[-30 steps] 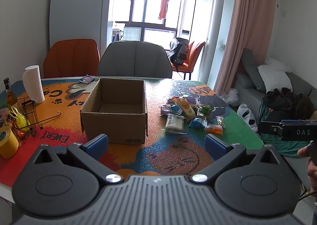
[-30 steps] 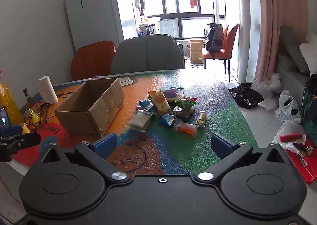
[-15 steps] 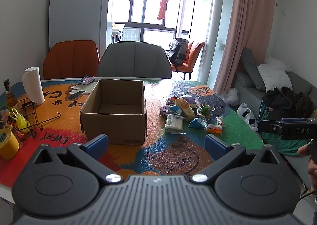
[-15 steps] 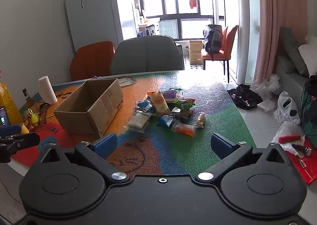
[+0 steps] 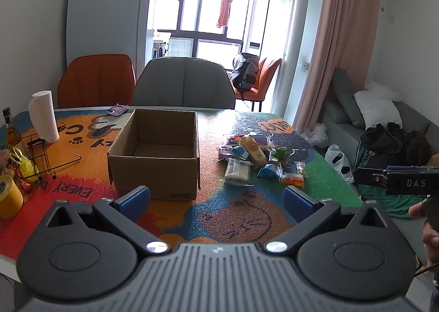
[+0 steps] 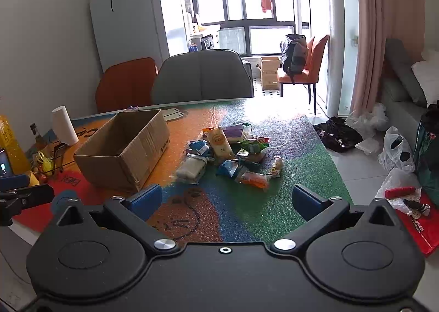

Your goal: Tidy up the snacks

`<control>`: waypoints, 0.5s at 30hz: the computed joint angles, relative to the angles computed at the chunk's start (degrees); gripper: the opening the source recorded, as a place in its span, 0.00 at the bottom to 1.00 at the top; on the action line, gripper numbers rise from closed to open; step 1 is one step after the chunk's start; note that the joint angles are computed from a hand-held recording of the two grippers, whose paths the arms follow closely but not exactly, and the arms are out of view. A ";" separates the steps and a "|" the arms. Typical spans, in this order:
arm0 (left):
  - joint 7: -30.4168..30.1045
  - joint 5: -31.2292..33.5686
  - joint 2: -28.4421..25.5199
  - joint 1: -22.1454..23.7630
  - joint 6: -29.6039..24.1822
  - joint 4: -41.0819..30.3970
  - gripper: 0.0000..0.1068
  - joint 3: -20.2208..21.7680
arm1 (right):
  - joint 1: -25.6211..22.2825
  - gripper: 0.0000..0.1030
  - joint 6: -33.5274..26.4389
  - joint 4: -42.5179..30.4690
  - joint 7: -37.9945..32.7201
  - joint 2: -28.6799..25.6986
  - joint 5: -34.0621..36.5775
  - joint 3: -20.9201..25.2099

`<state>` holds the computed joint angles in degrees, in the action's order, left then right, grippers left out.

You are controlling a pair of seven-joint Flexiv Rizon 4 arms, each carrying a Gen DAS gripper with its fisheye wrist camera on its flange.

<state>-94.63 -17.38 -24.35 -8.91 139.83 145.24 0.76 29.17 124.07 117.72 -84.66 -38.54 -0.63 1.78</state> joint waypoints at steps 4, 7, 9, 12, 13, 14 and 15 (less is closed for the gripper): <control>0.33 -0.36 0.02 -0.22 -0.21 0.01 0.96 0.16 | -0.08 1.00 0.11 -0.08 -0.01 -0.09 0.05 0.04; 0.44 -0.48 0.00 -0.30 -0.25 0.02 0.96 0.14 | 0.28 1.00 -0.13 -0.19 -0.02 -0.15 0.40 -0.20; 0.70 -0.85 0.03 -0.51 -0.38 0.01 0.96 0.20 | 0.39 1.00 -0.13 -0.20 -0.04 -0.16 0.53 -0.24; 0.79 -0.90 0.06 -0.51 -0.53 -0.02 0.96 0.17 | 0.39 1.00 -0.06 -0.14 -0.08 -0.14 0.56 -0.22; 0.85 -0.96 0.02 -0.54 -0.59 -0.07 0.96 0.17 | 0.36 1.00 -0.11 -0.14 -0.07 -0.12 0.52 -0.18; 0.93 -1.07 -0.01 -0.61 -0.66 -0.13 0.96 0.17 | 0.31 1.00 -0.08 -0.13 -0.03 -0.14 0.50 -0.13; 1.00 -1.19 -0.02 -0.70 -0.74 -0.17 0.96 0.15 | 0.23 1.00 -0.06 -0.08 0.01 -0.09 0.44 -0.06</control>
<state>-93.63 -18.57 -24.37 -9.62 139.09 145.07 0.92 29.40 124.01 117.64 -84.65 -38.64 -0.19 1.73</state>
